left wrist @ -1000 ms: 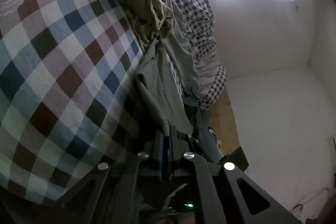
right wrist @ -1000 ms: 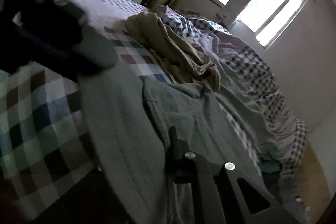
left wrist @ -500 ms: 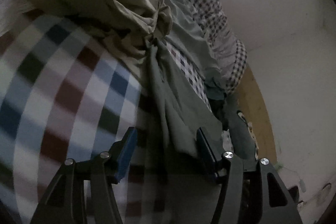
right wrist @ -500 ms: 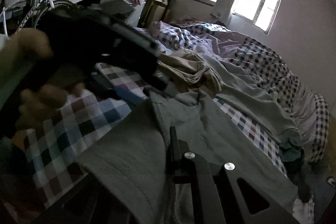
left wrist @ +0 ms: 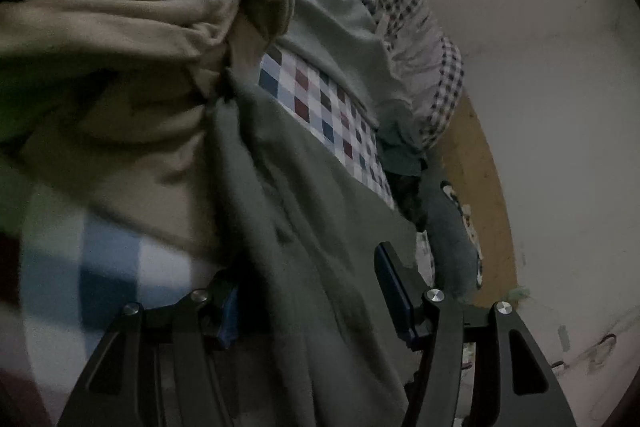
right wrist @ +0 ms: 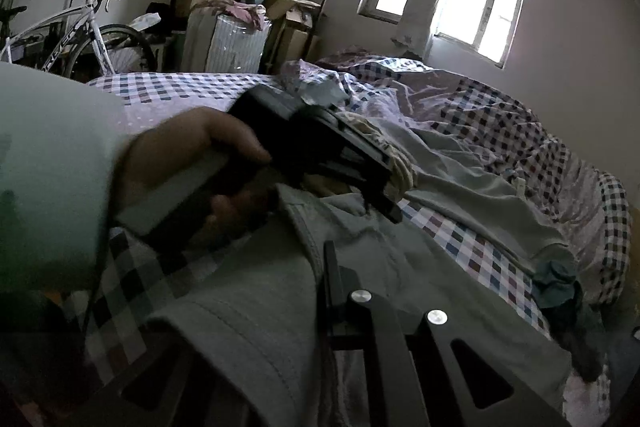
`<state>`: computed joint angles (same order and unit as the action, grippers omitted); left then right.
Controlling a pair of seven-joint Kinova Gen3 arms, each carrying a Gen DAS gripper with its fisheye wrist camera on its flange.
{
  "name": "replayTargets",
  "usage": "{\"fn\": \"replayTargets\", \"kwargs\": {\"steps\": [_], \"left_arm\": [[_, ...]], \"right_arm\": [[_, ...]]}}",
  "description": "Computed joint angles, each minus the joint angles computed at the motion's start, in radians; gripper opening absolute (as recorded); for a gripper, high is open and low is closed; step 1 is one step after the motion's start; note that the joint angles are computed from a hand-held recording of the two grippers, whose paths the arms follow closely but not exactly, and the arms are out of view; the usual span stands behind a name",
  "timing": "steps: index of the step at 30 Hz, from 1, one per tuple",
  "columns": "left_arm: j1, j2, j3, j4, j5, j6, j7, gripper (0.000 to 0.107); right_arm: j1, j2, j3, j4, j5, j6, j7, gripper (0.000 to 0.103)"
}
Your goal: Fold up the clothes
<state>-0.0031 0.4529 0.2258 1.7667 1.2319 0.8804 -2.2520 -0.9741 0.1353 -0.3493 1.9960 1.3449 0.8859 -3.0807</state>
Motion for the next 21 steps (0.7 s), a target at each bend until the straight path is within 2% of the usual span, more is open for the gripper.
{"fn": "replayTargets", "kwargs": {"steps": [6, 10, 12, 13, 14, 18, 21], "left_arm": [[0.003, 0.067, 0.010, -0.101, -0.071, 0.011, 0.035, 0.052], [-0.007, 0.100, 0.024, -0.134, -0.097, -0.007, 0.046, 0.033], [-0.020, 0.110, 0.038, -0.138, -0.087, -0.015, 0.030, 0.028], [-0.031, 0.111, 0.047, -0.133, -0.072, -0.018, 0.013, 0.018], [-0.041, 0.111, 0.056, -0.127, -0.052, -0.020, -0.008, 0.014], [-0.048, 0.067, 0.060, -0.095, 0.001, -0.043, -0.061, 0.010], [-0.064, 0.001, 0.052, -0.058, 0.047, -0.024, -0.105, 0.008]], "right_arm": [[0.004, -0.027, -0.007, 0.019, 0.010, -0.008, -0.024, 0.003], [0.011, -0.050, -0.020, 0.032, 0.008, -0.015, -0.033, 0.003], [0.016, -0.058, -0.026, 0.036, -0.001, -0.022, -0.028, 0.003], [0.018, -0.061, -0.028, 0.037, -0.006, -0.026, -0.026, 0.003], [0.021, -0.062, -0.030, 0.037, -0.012, -0.035, -0.023, 0.003], [0.029, -0.064, -0.033, 0.037, -0.036, -0.073, -0.014, 0.003], [0.024, -0.085, -0.043, 0.035, -0.034, -0.100, -0.027, 0.003]]}}
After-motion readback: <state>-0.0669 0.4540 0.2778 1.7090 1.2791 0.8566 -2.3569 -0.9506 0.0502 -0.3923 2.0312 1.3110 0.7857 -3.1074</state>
